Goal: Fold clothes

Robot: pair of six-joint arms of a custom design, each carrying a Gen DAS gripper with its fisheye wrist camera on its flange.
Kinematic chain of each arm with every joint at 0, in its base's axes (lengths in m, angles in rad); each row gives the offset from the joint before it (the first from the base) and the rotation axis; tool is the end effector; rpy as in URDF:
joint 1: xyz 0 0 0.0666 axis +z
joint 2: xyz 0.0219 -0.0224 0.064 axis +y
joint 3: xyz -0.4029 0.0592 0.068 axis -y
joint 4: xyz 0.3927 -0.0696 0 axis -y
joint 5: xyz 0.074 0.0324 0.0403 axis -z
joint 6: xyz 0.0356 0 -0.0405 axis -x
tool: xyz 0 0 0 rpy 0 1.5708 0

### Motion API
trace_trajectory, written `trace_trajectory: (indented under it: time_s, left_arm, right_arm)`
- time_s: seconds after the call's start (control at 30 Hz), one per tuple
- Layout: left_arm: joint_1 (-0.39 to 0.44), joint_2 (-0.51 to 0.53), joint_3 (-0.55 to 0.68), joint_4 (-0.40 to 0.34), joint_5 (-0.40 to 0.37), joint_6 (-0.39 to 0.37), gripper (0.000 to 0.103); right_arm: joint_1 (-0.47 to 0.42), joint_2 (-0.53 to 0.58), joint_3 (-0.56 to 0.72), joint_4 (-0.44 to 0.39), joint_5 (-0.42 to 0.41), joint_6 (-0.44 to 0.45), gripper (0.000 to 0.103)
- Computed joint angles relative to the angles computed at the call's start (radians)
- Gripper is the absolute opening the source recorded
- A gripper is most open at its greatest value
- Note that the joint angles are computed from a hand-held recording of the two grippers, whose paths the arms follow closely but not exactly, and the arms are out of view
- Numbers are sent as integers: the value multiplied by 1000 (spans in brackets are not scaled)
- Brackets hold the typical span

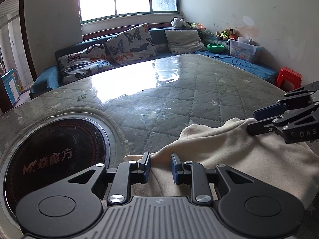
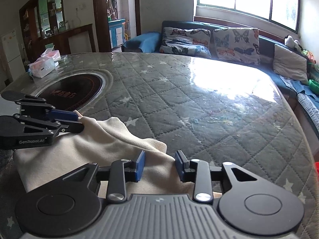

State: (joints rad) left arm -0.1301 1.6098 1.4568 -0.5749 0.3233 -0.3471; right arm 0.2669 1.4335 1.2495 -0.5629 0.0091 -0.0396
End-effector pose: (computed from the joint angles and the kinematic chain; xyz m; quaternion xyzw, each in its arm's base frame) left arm 0.5676 -0.0861 0.3989 0.2768 0.8595 -0.1023 0.4173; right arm 0.4829 0.1313 0.3926 -0.1021 0.9106 0.0570 0.3963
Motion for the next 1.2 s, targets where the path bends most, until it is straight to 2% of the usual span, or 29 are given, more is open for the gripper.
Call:
trace_trajectory:
  time_s: [0.07,0.2,0.4,0.47,0.53,0.63,0.7,0.77,0.93,1.2]
  left_arm:
    - [-1,-1,0,0,-5,1,25]
    - [-4,-7,-2,-3,-12,5,25]
    - [-6,-22,-16,2,-17,5,42]
    - [-5,-27,-21,6,-23,7,46]
    - [-2,-32,-23,3,-25,10,47]
    - [2,-50,-39,9,-31,18,57]
    - [7,-63,-52,11,-30,23,59]
    - [10,-78,-66,10,-37,28,69]
    - [19,-111,-96,9,-51,52,82]
    - [29,-155,-151,14,-80,82,90]
  right_arm:
    - [7,-8,-5,1,-2,0,44]
    - [27,-23,-16,2,-8,-4,49]
    - [69,-51,-45,10,-10,-8,62]
    - [78,-60,-55,12,-5,-4,71]
    - [83,-70,-67,10,-5,-5,72]
    - [88,-87,-86,8,-3,-9,74]
    - [88,-102,-102,10,2,-21,75]
    - [87,-119,-117,18,5,-36,83]
    - [86,-157,-155,36,6,-61,86]
    - [88,-184,-203,57,5,-94,93]
